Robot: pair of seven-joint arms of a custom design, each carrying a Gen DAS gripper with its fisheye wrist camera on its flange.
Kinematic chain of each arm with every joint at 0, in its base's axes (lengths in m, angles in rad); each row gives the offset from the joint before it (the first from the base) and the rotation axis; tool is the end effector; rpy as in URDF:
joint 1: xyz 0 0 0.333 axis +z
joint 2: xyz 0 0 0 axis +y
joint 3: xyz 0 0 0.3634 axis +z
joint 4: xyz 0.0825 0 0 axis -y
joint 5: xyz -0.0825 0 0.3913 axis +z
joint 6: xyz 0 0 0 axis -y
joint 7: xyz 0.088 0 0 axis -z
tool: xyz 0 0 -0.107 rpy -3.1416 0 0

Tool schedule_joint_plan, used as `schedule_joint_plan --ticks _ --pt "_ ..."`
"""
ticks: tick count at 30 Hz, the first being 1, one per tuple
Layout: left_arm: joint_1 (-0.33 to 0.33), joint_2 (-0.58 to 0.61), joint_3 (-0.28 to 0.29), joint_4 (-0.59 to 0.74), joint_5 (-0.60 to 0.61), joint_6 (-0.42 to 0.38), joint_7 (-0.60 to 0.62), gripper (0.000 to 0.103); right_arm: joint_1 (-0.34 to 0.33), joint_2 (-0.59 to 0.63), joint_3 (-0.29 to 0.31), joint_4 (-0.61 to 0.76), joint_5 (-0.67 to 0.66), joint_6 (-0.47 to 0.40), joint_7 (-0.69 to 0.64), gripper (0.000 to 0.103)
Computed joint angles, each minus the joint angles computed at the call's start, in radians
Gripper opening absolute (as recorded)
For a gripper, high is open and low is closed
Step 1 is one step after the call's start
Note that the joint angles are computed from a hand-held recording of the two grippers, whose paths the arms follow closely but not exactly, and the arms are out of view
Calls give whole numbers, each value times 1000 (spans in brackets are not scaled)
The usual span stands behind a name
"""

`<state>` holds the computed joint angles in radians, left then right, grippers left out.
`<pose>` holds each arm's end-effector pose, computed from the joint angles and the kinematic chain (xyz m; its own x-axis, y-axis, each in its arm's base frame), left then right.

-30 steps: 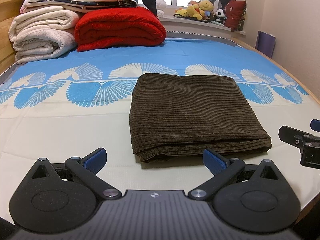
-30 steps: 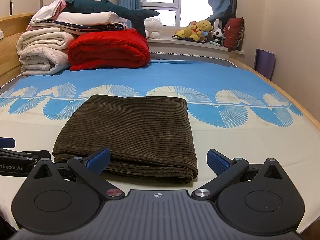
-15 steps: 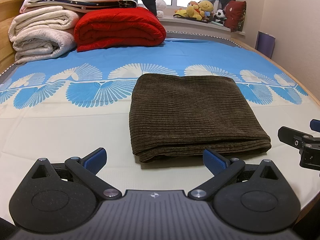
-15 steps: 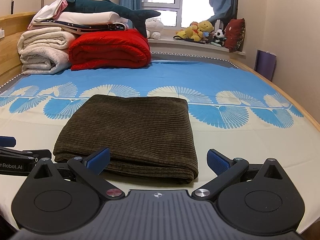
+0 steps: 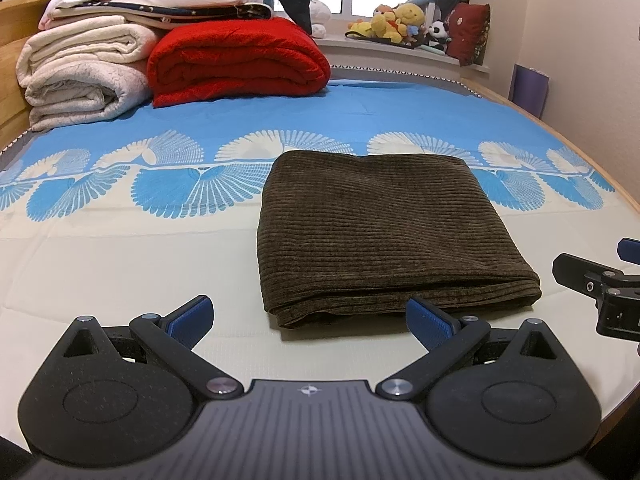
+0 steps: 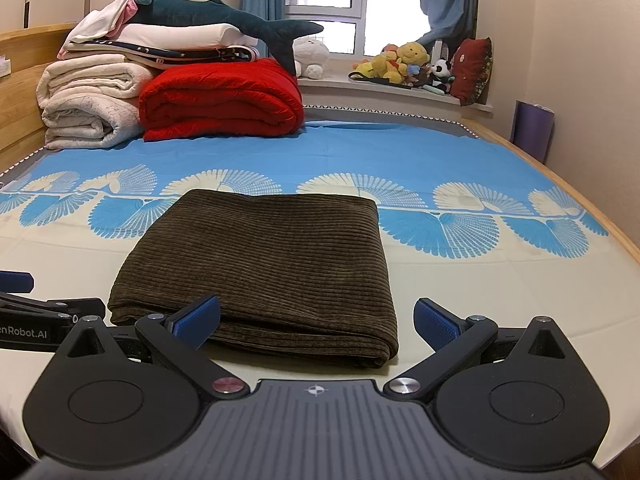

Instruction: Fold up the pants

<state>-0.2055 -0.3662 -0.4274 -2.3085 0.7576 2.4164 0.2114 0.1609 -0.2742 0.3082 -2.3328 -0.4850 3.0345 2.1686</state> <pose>0.3732 -0.2979 0.5665 0.2358 -0.9718 0.0044 -0.6410 -0.1589 -0.7509 0.4255 0.2732 0.5898 0.3454 -0.9384 0.0143 -0.5157 -0.2025 -0.8325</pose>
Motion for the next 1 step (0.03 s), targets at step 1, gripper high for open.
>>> schedule_joint_plan --ticks 1 --pt "-1 0 0 1 -2 -4 1 103 0 0 0 0 0 0 0 102"
